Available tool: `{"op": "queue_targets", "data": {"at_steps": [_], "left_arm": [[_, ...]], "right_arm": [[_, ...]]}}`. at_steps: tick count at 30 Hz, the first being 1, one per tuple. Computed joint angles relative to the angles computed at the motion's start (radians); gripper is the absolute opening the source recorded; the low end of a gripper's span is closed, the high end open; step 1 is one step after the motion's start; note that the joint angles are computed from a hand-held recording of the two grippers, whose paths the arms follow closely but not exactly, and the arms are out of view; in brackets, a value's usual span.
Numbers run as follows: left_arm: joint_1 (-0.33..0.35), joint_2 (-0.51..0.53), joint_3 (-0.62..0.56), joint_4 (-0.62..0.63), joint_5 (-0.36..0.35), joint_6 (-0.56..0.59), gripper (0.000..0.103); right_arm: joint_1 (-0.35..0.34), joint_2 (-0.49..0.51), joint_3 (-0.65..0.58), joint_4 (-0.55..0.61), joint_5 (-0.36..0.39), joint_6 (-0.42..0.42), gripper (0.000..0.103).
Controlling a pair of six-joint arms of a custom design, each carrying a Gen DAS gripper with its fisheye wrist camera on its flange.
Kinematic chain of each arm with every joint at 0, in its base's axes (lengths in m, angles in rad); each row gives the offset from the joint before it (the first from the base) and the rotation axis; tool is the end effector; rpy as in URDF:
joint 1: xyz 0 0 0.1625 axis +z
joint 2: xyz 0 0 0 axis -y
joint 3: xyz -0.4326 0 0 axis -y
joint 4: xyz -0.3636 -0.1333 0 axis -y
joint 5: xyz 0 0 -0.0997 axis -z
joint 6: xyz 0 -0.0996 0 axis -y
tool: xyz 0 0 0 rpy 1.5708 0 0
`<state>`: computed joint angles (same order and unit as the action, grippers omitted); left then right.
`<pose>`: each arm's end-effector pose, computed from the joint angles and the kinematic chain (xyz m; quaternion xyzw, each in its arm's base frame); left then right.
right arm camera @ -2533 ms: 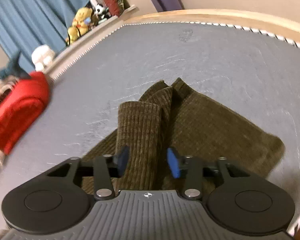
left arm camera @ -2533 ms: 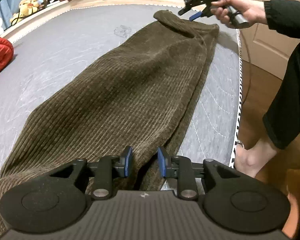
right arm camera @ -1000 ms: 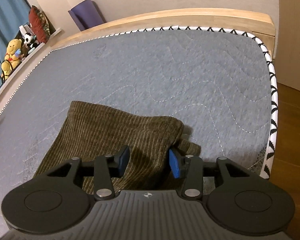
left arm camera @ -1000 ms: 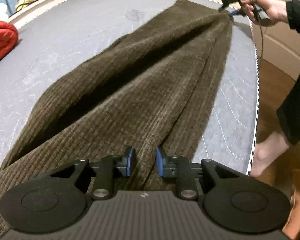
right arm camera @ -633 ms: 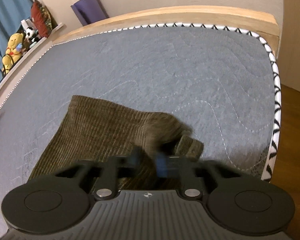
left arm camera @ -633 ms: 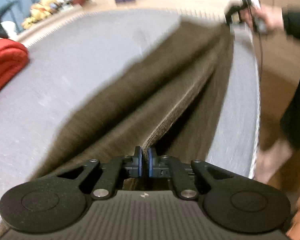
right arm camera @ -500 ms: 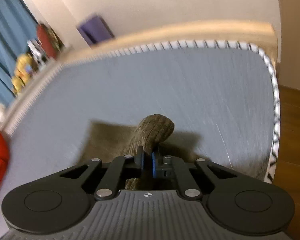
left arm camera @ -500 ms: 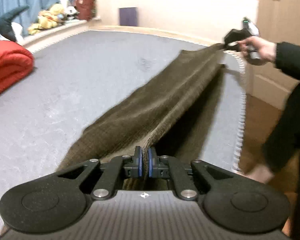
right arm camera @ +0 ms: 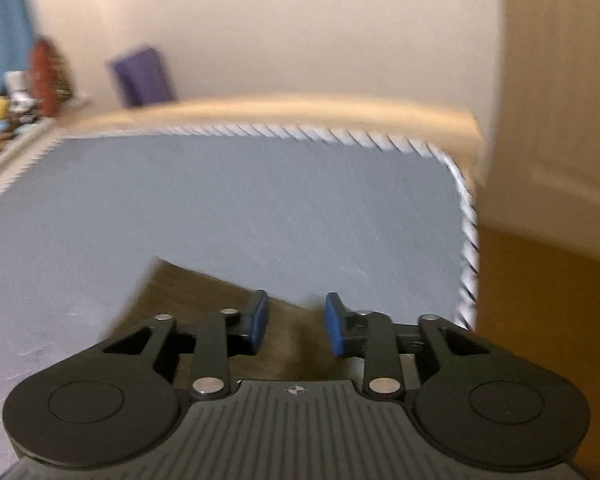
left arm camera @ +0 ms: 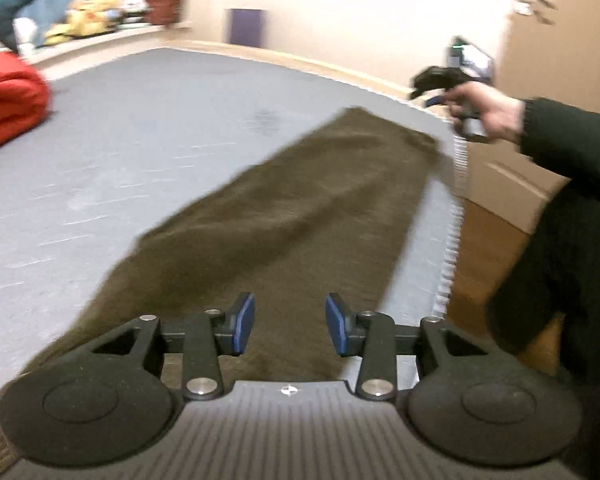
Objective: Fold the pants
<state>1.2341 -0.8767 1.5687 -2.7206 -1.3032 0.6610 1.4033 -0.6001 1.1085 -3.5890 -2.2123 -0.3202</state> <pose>-0.0768 -0.7027 0.2209 0.4352 0.8621 -0.2010 0.1645 -0.0541 -0.7620 0.3245 -0.1627 -0.7057 0.5756 0.3798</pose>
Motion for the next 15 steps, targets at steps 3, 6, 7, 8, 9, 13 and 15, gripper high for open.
{"op": "queue_targets", "data": {"at_steps": [3,6,7,8,9,13,15], "left_arm": [[-0.009,0.032,0.005,-0.114,0.104,-0.039,0.045],[-0.012,0.067,-0.013,-0.191,0.192,-0.127,0.045],[-0.012,0.076,-0.023,-0.210,0.224,-0.131,0.045],[-0.015,0.082,-0.023,-0.234,0.254,-0.128,0.045],[-0.013,0.085,-0.032,-0.250,0.272,-0.123,0.045],[-0.011,0.079,-0.045,-0.278,0.313,-0.172,0.045],[-0.011,0.079,-0.059,-0.278,0.342,-0.176,0.046]], "right_arm": [[0.017,0.030,-0.017,0.054,0.113,-0.064,0.043],[0.021,0.048,-0.037,0.254,0.238,-0.061,0.046],[0.026,0.066,-0.064,0.323,0.252,-0.052,0.047],[0.029,0.082,-0.086,0.372,0.263,-0.044,0.047],[0.035,0.105,-0.118,0.417,0.266,-0.042,0.047],[0.062,0.225,-0.298,0.574,0.207,-0.107,0.047],[0.073,0.293,-0.397,0.597,0.111,-0.128,0.047]]}}
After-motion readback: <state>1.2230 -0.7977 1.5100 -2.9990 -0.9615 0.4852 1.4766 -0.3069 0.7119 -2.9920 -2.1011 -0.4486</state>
